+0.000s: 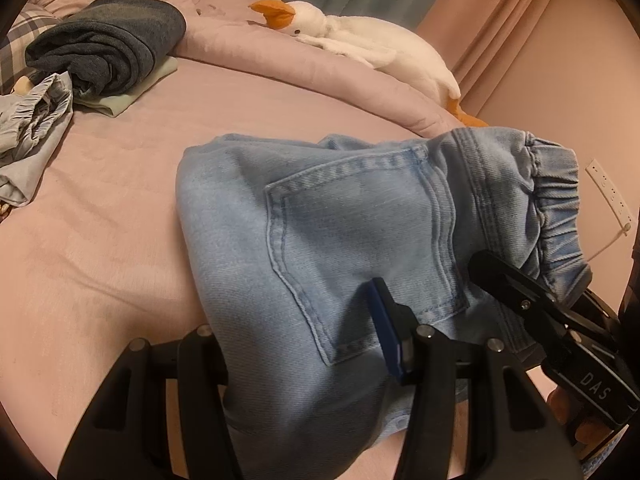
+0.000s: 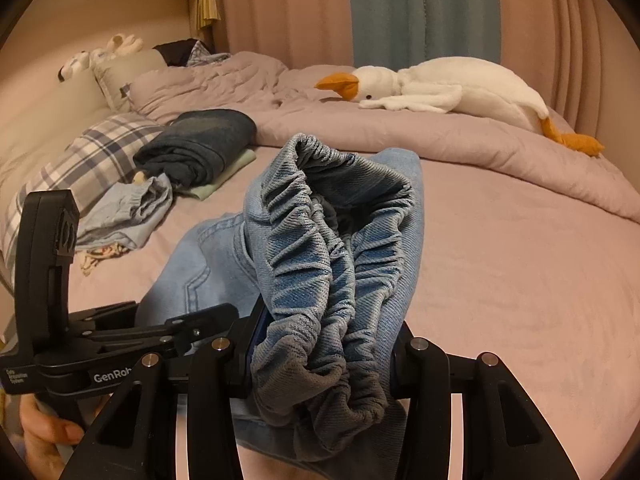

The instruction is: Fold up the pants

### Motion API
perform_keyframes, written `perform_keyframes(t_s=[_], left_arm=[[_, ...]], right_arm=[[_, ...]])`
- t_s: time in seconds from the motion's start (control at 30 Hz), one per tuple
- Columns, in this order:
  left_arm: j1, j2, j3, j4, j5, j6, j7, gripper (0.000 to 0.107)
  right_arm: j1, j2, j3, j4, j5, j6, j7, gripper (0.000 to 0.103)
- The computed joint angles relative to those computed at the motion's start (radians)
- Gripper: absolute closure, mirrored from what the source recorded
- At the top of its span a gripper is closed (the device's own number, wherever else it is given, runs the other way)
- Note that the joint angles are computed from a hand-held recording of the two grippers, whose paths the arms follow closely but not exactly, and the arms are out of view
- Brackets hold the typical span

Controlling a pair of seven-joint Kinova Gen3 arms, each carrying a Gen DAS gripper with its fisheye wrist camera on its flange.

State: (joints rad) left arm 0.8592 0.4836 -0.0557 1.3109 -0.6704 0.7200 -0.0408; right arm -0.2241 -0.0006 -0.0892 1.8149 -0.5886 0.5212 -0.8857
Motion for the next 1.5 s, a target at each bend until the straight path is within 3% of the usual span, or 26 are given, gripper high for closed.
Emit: perform_keyframes(t_s=[0.37,0.9,1.5], left_arm=[[-0.053,0.034,0.012,-0.054,0.064,0.006,-0.098,0.055],[-0.118,0.142,0.011,-0.236,0.208,0.115,-0.303,0.055],[-0.108,0.195,-0.005,-0.323,0.232,0.207,-0.369,0.047]], right_arm=[[0.019,0.046,-0.016,-0.034,-0.015,-0.001,0.018,0.055],[0.075,0.152,-0.056,-0.109,-0.036,0.021,-0.005,0.055],[0.156,0.268,-0.074,-0.213,-0.029,0.17,-0.105,0.055]])
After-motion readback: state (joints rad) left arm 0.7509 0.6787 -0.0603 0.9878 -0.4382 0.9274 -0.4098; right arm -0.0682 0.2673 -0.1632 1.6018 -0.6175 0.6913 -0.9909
